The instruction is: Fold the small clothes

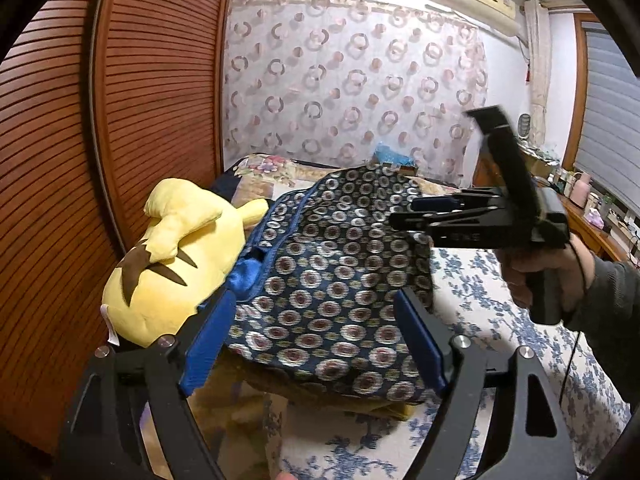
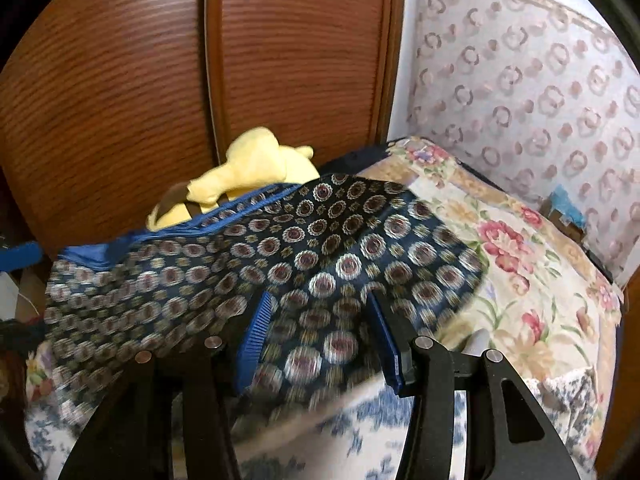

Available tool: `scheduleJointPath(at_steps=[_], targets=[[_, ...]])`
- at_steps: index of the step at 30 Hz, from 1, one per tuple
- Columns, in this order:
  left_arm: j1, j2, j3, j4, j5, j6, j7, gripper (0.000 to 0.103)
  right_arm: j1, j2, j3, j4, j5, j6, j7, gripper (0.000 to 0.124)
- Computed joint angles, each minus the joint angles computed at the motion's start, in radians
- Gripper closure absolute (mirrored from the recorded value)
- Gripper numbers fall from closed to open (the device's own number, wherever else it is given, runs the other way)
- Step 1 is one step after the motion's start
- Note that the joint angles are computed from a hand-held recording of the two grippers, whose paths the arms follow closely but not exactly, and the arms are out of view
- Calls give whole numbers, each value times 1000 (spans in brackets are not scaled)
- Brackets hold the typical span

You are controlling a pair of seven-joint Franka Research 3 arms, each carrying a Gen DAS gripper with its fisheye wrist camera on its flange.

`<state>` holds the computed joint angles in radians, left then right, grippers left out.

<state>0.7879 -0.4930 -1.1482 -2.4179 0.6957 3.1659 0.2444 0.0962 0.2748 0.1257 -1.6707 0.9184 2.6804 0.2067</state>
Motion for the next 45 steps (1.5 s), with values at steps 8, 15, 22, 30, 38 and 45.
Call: scheduleJointPath(at_steps=[8, 15, 22, 30, 38, 45], targets=[[-37, -11, -23, 36, -3, -22, 3, 21, -23, -253, -56, -290, 332, -7, -239, 68], [-67, 5, -53, 79, 18, -54, -4, 21, 23, -460, -169, -523, 477, 14, -350, 57], [-84, 33, -99, 124, 35, -95, -5, 21, 43, -648, -233, -719, 586, 81, -426, 44], [-102, 44, -137, 170, 46, -107, -16, 21, 11, -875, -263, -908, 662, 169, -427, 44], [-118, 11, -149, 245, 16, -152, 12, 21, -20, -1140, -282, -1045, 645, 247, -366, 44], [-126, -2, -144, 286, -4, -162, 33, 21, -30, -1295, -261, -1129, 674, 333, -371, 44]])
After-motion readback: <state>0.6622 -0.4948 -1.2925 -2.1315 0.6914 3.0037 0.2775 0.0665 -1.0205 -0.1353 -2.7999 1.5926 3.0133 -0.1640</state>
